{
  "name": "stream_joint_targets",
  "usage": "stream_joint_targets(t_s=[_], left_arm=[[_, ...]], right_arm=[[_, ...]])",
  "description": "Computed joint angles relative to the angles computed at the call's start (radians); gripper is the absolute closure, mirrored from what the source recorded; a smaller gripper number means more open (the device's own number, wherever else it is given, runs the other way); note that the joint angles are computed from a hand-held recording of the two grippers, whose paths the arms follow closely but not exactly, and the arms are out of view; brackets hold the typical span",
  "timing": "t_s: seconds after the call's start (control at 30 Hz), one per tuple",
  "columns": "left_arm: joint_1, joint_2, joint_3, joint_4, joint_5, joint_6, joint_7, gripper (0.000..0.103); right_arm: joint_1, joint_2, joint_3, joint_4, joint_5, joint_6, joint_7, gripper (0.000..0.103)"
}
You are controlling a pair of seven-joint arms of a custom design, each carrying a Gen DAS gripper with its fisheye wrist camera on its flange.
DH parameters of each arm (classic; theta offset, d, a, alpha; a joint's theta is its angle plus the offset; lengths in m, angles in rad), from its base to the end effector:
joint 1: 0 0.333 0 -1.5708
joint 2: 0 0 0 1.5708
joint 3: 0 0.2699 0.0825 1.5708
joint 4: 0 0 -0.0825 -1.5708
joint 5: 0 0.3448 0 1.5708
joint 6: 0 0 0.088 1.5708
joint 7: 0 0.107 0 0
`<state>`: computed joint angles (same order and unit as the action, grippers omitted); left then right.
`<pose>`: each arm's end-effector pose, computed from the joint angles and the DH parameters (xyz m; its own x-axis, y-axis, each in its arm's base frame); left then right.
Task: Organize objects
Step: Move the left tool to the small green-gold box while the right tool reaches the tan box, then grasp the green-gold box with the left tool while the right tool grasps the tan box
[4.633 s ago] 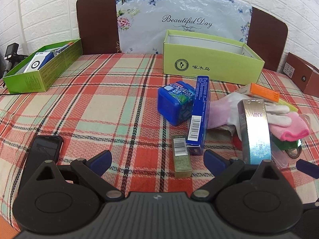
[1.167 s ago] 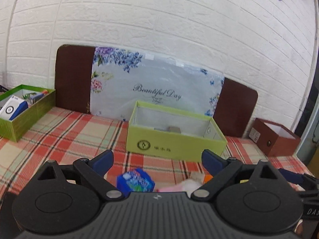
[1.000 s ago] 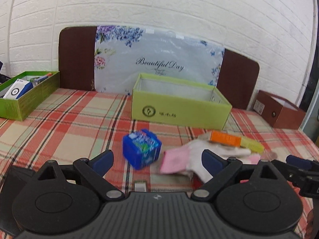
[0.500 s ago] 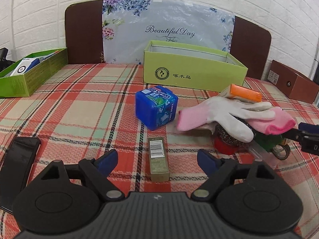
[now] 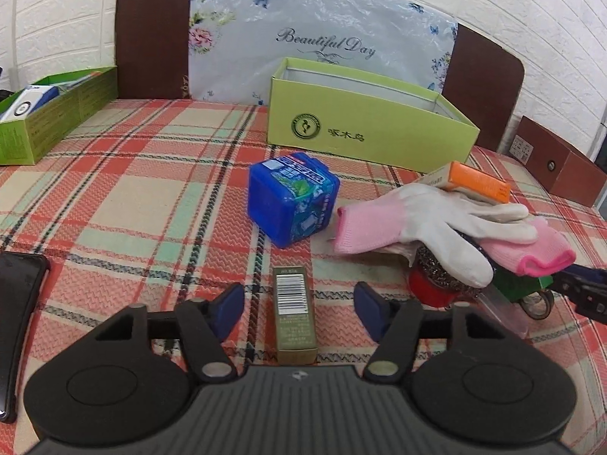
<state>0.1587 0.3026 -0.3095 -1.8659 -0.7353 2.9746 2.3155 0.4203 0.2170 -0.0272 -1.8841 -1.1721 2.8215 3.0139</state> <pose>0.6192 -0.0309 0.4187 -0.2294 -0.9617 0.1500 -0.6503 0.0367 -0.7588 0.5354 0.2728 0.4267 -0.0126 -0.9986 -0.0509 -0.5839 0.0486 -0.8104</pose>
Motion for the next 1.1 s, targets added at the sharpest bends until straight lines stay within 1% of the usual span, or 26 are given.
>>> stream_joint_targets(t_s=[0.03,0.07,0.1,0.13,0.17,0.2,0.23,0.3,0.37,0.4,0.47,0.5,0.53,0.57,0.6,0.63,0.67,0.7,0.77,0.8,0.87,1.0,1.1], left_arm=[[0.001,0.005,0.002,0.010,0.008,-0.024,-0.002,0.063],[-0.008,0.008,0.015,0.017,0.031,-0.043,-0.020,0.070],[-0.016,0.009,0.028,0.018,0.052,-0.054,-0.040,0.079],[-0.007,0.007,0.021,0.018,0.042,-0.064,-0.031,0.080],[-0.004,-0.001,0.021,0.009,0.035,-0.066,-0.029,0.080],[-0.004,-0.014,0.024,-0.003,0.035,-0.074,-0.031,0.080],[0.005,-0.030,0.016,-0.014,0.014,-0.088,-0.007,0.080],[0.035,-0.075,-0.006,-0.043,-0.083,-0.146,0.100,0.080],[0.046,-0.128,-0.006,-0.082,-0.160,-0.217,0.201,0.080],[0.042,-0.154,0.001,-0.107,-0.183,-0.238,0.237,0.080],[0.021,-0.190,0.022,-0.154,-0.190,-0.253,0.267,0.080],[0.006,-0.201,0.031,-0.173,-0.193,-0.241,0.277,0.075],[-0.011,-0.206,0.038,-0.188,-0.202,-0.216,0.291,0.063],[-0.029,-0.205,0.045,-0.198,-0.208,-0.184,0.299,0.056],[-0.050,-0.202,0.054,-0.205,-0.196,-0.142,0.286,0.050],[-0.071,-0.197,0.066,-0.207,-0.172,-0.112,0.264,0.050],[-0.084,-0.193,0.078,-0.201,-0.170,-0.112,0.269,0.050],[-0.088,-0.189,0.088,-0.191,-0.182,-0.138,0.287,0.052],[-0.097,-0.178,0.112,-0.166,-0.160,-0.199,0.262,0.057],[-0.101,-0.174,0.117,-0.163,-0.156,-0.204,0.252,0.057],[-0.114,-0.173,0.121,-0.172,-0.147,-0.174,0.244,0.057],[-0.115,-0.160,0.126,-0.163,-0.128,-0.193,0.222,0.060],[-0.113,-0.153,0.118,-0.165,-0.149,-0.165,0.237,0.060]], right_arm=[[-0.001,0.017,0.000,0.018,0.001,0.006,-0.006,0.059],[-0.001,0.033,-0.001,0.035,0.006,0.012,-0.017,0.071],[-0.001,0.046,-0.002,0.048,0.021,0.015,-0.032,0.073],[0.006,0.047,-0.008,0.050,0.023,0.013,-0.028,0.073],[0.015,0.039,-0.015,0.044,0.011,0.011,-0.012,0.073],[0.027,0.017,-0.025,0.025,-0.028,0.014,0.030,0.073],[0.031,-0.008,-0.025,0.001,-0.057,0.014,0.065,0.073],[0.031,-0.076,-0.012,-0.061,-0.130,0.019,0.150,0.073],[0.012,-0.146,0.014,-0.135,-0.159,0.040,0.186,0.073],[-0.001,-0.181,0.028,-0.178,-0.142,0.060,0.172,0.073],[-0.025,-0.228,0.056,-0.250,-0.048,0.096,0.099,0.074],[-0.031,-0.246,0.071,-0.286,0.030,0.100,0.032,0.073],[-0.036,-0.252,0.085,-0.309,0.107,0.101,-0.035,0.073],[-0.042,-0.252,0.101,-0.323,0.139,0.098,-0.057,0.073],[-0.050,-0.247,0.116,-0.326,0.147,0.094,-0.051,0.073],[-0.055,-0.236,0.126,-0.323,0.161,0.093,-0.051,0.073],[-0.058,-0.225,0.135,-0.312,0.152,0.081,-0.031,0.069],[-0.055,-0.213,0.141,-0.297,0.141,0.060,-0.024,0.062],[-0.043,-0.188,0.147,-0.260,0.111,0.019,-0.034,0.061],[-0.035,-0.171,0.148,-0.239,0.122,-0.007,-0.071,0.061],[-0.023,-0.151,0.142,-0.218,0.148,-0.028,-0.114,0.061],[-0.013,-0.133,0.120,-0.210,0.191,-0.011,-0.148,0.061],[-0.007,-0.117,0.108,-0.199,0.216,-0.003,-0.161,0.062]])
